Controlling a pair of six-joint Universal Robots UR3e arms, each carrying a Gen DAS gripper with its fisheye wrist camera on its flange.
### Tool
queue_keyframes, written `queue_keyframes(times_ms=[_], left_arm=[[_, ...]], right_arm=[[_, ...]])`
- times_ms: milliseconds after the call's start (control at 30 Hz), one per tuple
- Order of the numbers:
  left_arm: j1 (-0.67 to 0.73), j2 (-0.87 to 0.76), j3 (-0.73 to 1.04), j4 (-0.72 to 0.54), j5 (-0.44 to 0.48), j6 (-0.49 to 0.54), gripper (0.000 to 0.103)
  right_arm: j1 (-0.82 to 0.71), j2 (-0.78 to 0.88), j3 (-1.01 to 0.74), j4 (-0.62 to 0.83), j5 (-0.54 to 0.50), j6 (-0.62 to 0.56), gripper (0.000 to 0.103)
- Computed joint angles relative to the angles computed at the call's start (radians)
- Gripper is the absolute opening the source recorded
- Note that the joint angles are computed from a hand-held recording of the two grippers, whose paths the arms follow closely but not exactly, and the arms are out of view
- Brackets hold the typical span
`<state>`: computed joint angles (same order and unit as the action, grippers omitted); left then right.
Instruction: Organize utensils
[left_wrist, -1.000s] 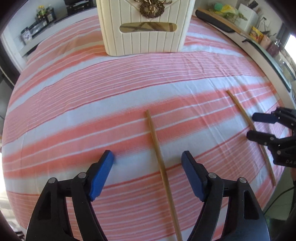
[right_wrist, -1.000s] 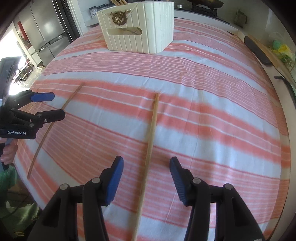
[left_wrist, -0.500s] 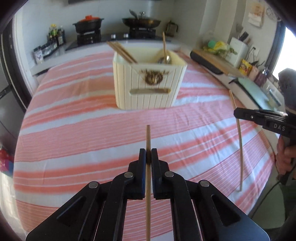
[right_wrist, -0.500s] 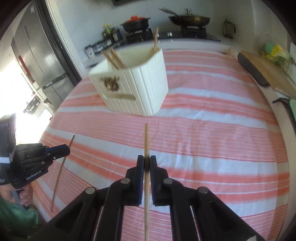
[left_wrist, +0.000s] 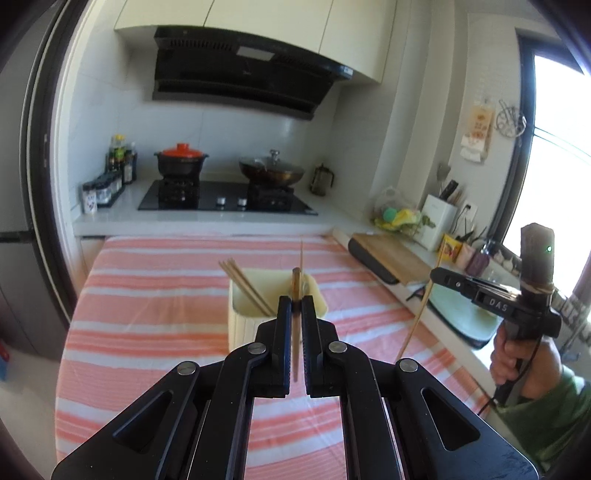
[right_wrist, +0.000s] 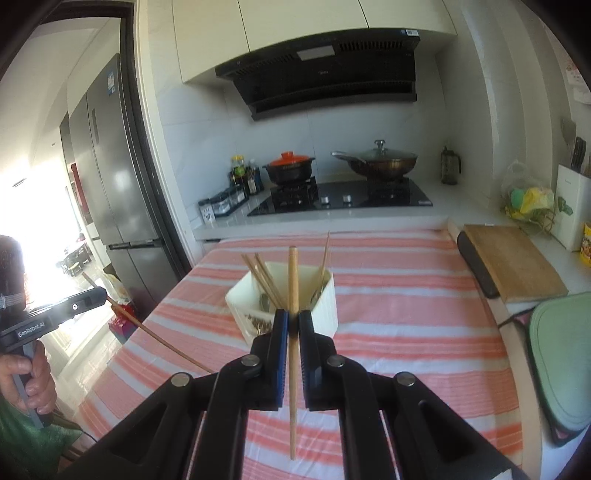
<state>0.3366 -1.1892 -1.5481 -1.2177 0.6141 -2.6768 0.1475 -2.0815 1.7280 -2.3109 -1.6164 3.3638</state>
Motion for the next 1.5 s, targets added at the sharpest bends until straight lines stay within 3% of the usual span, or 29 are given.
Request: queue_keyframes(times_ms=[200,367,467,600,700,967,1033,1100,1133,1200,1233,1300,1400,1500], left_arm=[[-0.110,-0.300,0.348,0.195,0.072,-0.248,0.004],[-0.205,-0.549,0.638,0.249,0.168,-0.390,0.003],[-0.255,-0.673,0.758,0.272,0.227,-0.440,0.004],[-0.316,-0.779,0.812,0.287,0.305,-0.449,0.003],[-0.349,-0.862,0.860,0.220,0.343,-0.425,0.003],[-0.429,-1.087,1.048,0.033,0.445,-0.387,0.004],[-0.444,-1.069,0.999,0.058,0.486,-0.380,0.012],[-0.438,-0.992,0.863,0.127,0.479,-0.367,0.045],[-0.433,-0.945,0.788,0.174,0.476,-0.361,0.053],[-0.427,-0.826,0.610,0.285,0.490,-0.344,0.079],[-0.426,-0.772,0.537,0.333,0.502,-0.337,0.084],[-0.421,-0.631,0.342,0.455,0.526,-0.339,0.100],[-0.434,-0.419,0.054,0.666,0.601,-0.364,0.102],[-0.448,-0.254,-0.130,0.749,0.655,-0.373,0.103]], right_arm=[[-0.043,0.233,-0.275,-0.085,0.010,-0.079,0.006],[-0.021,0.454,-0.478,-0.189,-0.008,-0.147,0.006],[-0.032,0.537,-0.514,-0.238,0.022,-0.155,0.006],[-0.065,0.614,-0.492,-0.279,0.084,-0.158,0.006],[-0.086,0.682,-0.514,-0.194,0.151,-0.169,0.006],[-0.089,0.862,-0.606,0.015,0.168,-0.172,0.007],[-0.102,0.874,-0.609,0.036,0.187,-0.148,0.009],[-0.112,0.854,-0.576,0.023,0.188,-0.118,0.013],[-0.120,0.825,-0.537,0.001,0.192,-0.103,0.023],[-0.120,0.764,-0.473,-0.039,0.176,-0.075,0.042],[-0.117,0.720,-0.429,-0.065,0.166,-0.069,0.049],[-0.104,0.626,-0.341,-0.102,0.143,-0.068,0.052],[-0.065,0.473,-0.194,-0.166,0.087,-0.050,0.067],[0.017,0.342,-0.068,-0.217,-0.020,0.003,0.084]])
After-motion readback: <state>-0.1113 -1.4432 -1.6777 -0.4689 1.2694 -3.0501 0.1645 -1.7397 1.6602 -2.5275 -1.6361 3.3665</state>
